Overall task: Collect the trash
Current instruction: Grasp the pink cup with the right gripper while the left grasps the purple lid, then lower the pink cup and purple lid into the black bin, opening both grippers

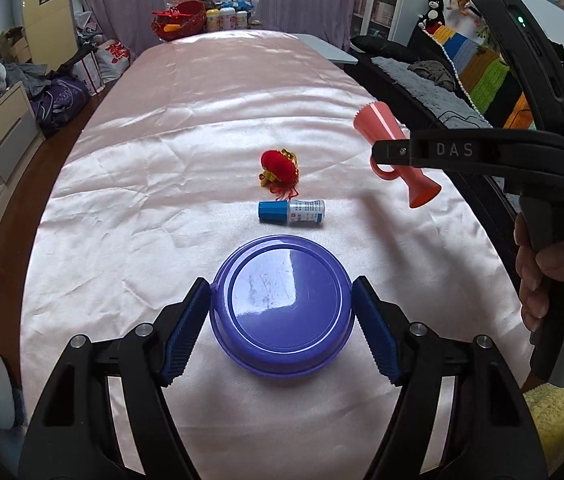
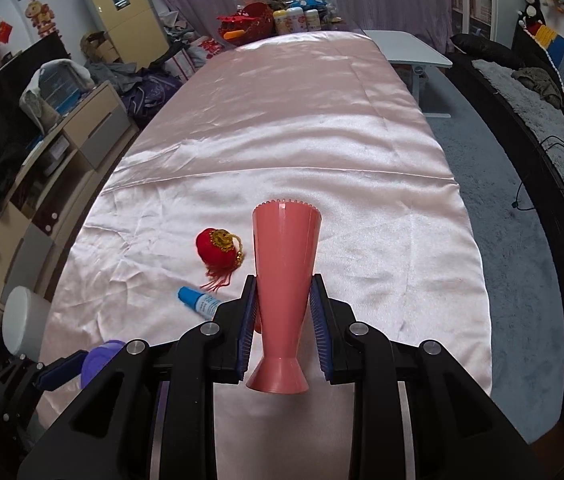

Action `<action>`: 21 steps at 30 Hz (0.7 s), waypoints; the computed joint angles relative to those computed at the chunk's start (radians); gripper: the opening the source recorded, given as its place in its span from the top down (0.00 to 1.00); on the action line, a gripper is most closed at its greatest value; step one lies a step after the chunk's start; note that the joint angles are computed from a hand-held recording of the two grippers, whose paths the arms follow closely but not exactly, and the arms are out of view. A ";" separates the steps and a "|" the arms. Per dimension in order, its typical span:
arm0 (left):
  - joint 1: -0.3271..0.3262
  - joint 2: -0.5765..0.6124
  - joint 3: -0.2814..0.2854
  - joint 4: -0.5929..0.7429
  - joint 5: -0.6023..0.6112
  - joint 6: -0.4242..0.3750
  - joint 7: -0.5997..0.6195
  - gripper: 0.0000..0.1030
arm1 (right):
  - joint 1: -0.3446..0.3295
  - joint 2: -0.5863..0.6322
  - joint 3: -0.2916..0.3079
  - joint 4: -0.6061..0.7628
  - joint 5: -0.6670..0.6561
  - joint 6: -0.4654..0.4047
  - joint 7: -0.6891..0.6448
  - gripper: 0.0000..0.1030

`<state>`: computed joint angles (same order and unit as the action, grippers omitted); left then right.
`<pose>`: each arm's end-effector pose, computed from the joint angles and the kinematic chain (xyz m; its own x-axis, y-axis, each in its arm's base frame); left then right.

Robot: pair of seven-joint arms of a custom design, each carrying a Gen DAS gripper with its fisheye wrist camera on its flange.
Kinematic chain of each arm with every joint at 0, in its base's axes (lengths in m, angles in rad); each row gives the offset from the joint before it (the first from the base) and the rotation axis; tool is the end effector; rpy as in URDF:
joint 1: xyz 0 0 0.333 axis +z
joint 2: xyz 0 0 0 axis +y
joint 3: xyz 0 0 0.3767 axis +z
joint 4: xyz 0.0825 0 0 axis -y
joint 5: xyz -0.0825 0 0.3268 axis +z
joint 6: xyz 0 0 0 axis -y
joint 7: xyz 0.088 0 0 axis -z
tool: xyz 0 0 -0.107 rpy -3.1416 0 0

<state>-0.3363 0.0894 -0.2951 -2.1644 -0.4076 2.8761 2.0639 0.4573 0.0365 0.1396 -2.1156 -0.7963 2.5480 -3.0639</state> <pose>0.4618 -0.3029 0.5208 -0.6965 -0.7159 0.0491 -0.5883 0.5305 -0.6104 0.4377 0.3075 0.5281 -0.3723 -0.9001 -0.2262 -0.6924 0.4317 -0.5781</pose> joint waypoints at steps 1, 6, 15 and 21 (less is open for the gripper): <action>0.008 -0.026 -0.002 -0.015 -0.024 0.001 0.020 0.33 | 0.008 -0.014 0.007 0.001 -0.009 -0.016 0.012 0.73; 0.013 -0.152 0.027 -0.092 -0.124 -0.012 0.103 0.33 | 0.051 -0.076 0.062 0.007 -0.037 -0.114 0.059 0.73; -0.027 -0.353 0.118 -0.253 -0.294 -0.065 0.244 0.33 | 0.142 -0.136 0.166 -0.002 -0.039 -0.261 0.169 0.73; -0.049 -0.453 0.155 -0.363 -0.372 -0.107 0.309 0.33 | 0.215 -0.127 0.218 -0.010 -0.042 -0.329 0.291 0.73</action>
<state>-0.3849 -0.3641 -0.1396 -2.5279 -0.7795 2.7690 2.3733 0.6722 -0.0907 0.3576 -2.1253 -0.8388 2.2191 -2.7725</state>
